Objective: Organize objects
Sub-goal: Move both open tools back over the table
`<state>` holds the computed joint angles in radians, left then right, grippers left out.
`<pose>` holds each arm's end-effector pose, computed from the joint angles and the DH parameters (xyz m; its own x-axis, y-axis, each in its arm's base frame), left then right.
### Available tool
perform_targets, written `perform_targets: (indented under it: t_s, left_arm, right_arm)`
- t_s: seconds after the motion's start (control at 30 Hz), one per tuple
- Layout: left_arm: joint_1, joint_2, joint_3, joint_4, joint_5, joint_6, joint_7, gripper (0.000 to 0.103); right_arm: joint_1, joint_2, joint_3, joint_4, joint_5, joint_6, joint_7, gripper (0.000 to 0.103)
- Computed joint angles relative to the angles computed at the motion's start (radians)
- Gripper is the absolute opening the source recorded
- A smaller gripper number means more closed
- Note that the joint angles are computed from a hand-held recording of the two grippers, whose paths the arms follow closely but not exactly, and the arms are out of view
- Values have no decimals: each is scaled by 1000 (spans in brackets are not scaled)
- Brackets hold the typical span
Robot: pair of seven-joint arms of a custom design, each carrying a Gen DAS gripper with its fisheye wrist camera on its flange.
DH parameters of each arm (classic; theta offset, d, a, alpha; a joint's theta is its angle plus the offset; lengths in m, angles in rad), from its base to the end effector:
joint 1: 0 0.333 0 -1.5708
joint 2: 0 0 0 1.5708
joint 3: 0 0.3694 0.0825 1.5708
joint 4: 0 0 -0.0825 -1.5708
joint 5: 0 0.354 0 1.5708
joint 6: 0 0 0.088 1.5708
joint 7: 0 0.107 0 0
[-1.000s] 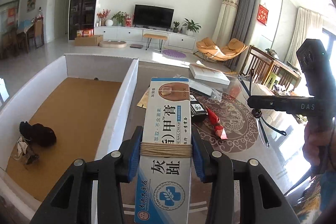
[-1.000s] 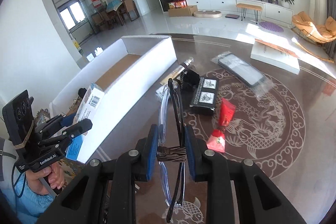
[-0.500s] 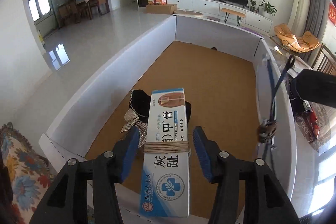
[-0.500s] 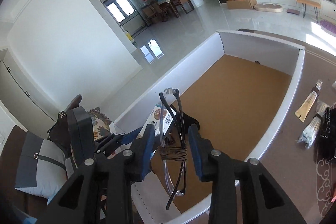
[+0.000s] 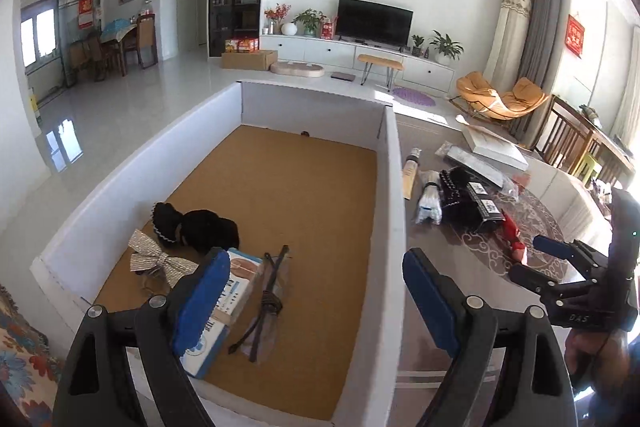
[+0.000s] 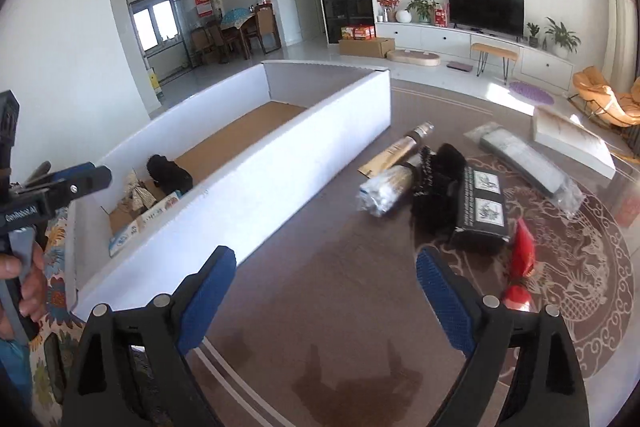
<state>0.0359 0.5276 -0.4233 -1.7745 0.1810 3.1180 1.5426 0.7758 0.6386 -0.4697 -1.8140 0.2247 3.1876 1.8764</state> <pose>0.6727 -0.2240 0.4539 -0.4175 -0.9043 0.0893 -0.6143 0.2084 -0.7611 0.6593 0.2611 0.3800 0.0151 -0.9942 -0.1063 -0.6815 0.0676 -0.7287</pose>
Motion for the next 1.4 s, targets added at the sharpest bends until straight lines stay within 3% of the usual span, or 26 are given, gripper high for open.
perform_targets:
  t_s: [0.07, 0.1, 0.17, 0.2, 0.23, 0.4, 0.5, 0.57, 0.73, 0.87, 1.4]
  left_arm:
    - [45, -10, -97, -46, 19, 26, 63, 93]
    - [48, -17, -125, -68, 29, 26, 81, 102]
    - [51, 2, -177, -79, 39, 9, 117, 103]
    - [28, 17, -178, -63, 41, -22, 127, 103]
    - [-23, 28, -143, -45, 42, -54, 122, 103]
    - [-351, 133, 142, 123, 104, -172, 19, 103]
    - [-458, 211, 243, 242, 148, -216, -66, 103]
    - [-468, 269, 242, 333, 148, -251, -90, 103]
    - [-509, 364, 267, 498, 168, -335, -129, 103]
    - [-455, 381, 194, 519, 120, -364, -94, 103]
    - [-464, 380, 207, 518, 110, -361, -91, 103]
  right_arm:
    - [108, -22, -141, -151, 14, 24, 25, 92]
    - [179, -22, -225, -219, 29, 23, 35, 92]
    - [283, -41, -347, -344, 53, 13, 32, 92]
    - [304, -49, -375, -387, 65, 4, 27, 92]
    - [310, -55, -389, -414, 77, -9, 26, 92]
    - [251, -91, -354, -482, 87, -3, 16, 96]
    - [182, -90, -294, -460, 115, 15, 6, 99]
    - [147, -92, -265, -439, 124, -5, 6, 103]
    - [166, -85, -286, -433, 104, -17, 38, 103]
    - [167, -85, -287, -437, 92, -14, 49, 103]
    - [164, -87, -285, -439, 80, -12, 60, 103]
